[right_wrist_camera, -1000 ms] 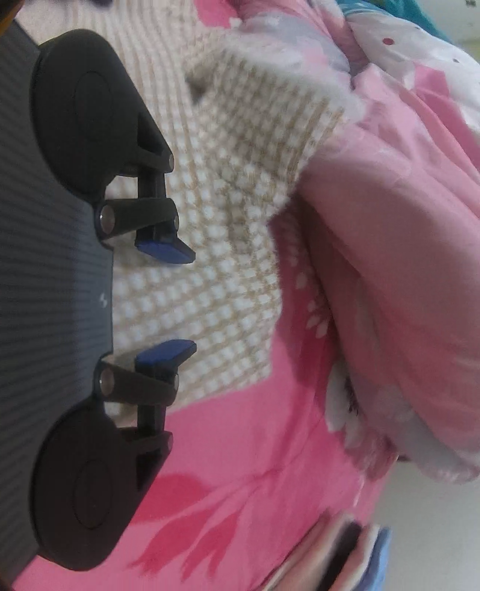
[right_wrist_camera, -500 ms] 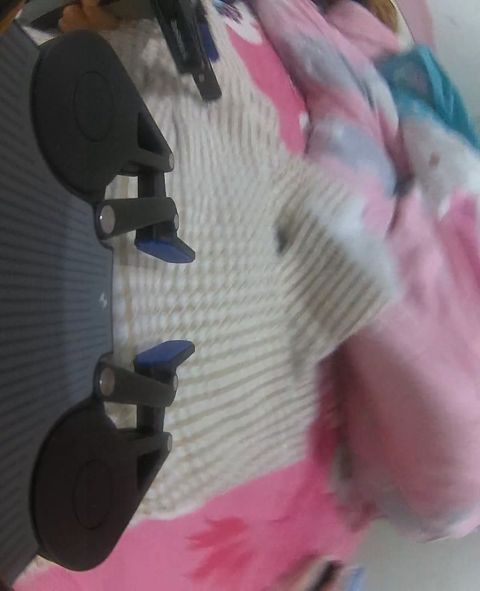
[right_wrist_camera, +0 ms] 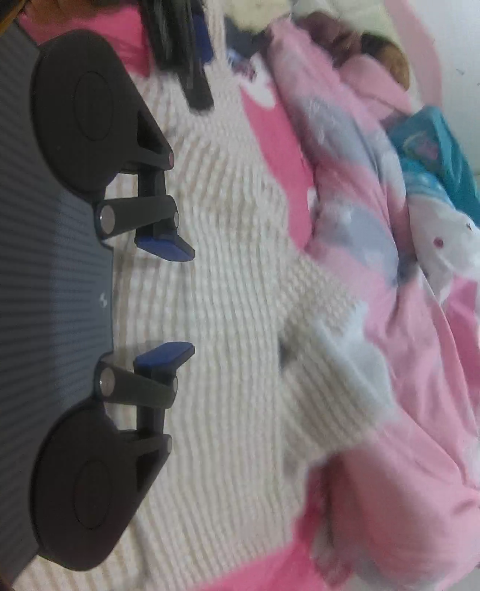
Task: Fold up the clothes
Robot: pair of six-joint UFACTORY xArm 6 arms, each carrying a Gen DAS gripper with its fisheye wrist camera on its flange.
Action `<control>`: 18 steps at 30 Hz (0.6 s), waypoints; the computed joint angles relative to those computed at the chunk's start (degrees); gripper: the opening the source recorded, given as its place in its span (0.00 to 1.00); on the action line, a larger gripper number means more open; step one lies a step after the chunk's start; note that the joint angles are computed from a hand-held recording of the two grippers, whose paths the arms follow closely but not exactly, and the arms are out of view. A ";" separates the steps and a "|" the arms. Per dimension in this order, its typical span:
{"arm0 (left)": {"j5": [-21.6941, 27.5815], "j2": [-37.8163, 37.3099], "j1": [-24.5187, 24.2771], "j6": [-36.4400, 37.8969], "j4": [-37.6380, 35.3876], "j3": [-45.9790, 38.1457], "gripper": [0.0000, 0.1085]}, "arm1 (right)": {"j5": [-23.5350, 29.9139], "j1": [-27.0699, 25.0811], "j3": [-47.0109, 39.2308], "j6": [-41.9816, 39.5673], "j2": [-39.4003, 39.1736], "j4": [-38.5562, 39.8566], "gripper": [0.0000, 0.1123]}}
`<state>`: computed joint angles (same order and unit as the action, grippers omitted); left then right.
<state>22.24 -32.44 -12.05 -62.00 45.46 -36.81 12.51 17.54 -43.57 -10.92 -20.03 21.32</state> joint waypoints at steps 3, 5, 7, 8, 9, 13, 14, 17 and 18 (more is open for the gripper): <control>4.85 -10.35 5.24 -2.70 -3.68 6.41 0.78 | -7.57 2.29 4.07 -0.43 2.11 -4.66 0.50; 6.07 -16.52 9.96 -8.24 -3.53 10.59 0.79 | -8.69 2.06 4.57 4.93 2.85 -12.04 0.50; 5.97 -22.13 15.64 -14.64 -3.21 14.55 0.80 | -8.61 2.15 4.30 3.63 2.96 -10.32 0.51; 5.80 -24.35 18.71 -16.56 -3.92 16.12 0.80 | -8.67 2.44 4.31 1.22 2.86 -7.01 0.51; 5.56 -25.15 21.28 -16.39 -5.33 16.85 0.80 | -8.78 2.60 4.27 0.53 2.96 -6.10 0.51; 3.70 -25.09 28.92 -18.01 -3.68 17.19 0.80 | -9.50 2.14 4.83 5.51 2.87 -12.41 0.51; 3.83 -24.84 30.04 -20.51 -0.15 16.84 0.80 | -9.55 2.14 4.94 5.50 2.77 -12.38 0.51; 4.67 -24.11 33.37 -26.39 9.09 16.08 0.80 | -9.78 2.25 5.18 4.68 2.60 -11.28 0.51; 4.84 -23.92 34.58 -28.05 11.52 16.09 0.80 | -9.91 2.30 5.26 4.39 2.58 -10.90 0.51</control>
<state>27.08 -56.36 22.53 -90.05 56.98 -20.73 2.60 19.83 -38.30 -6.54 -17.45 10.42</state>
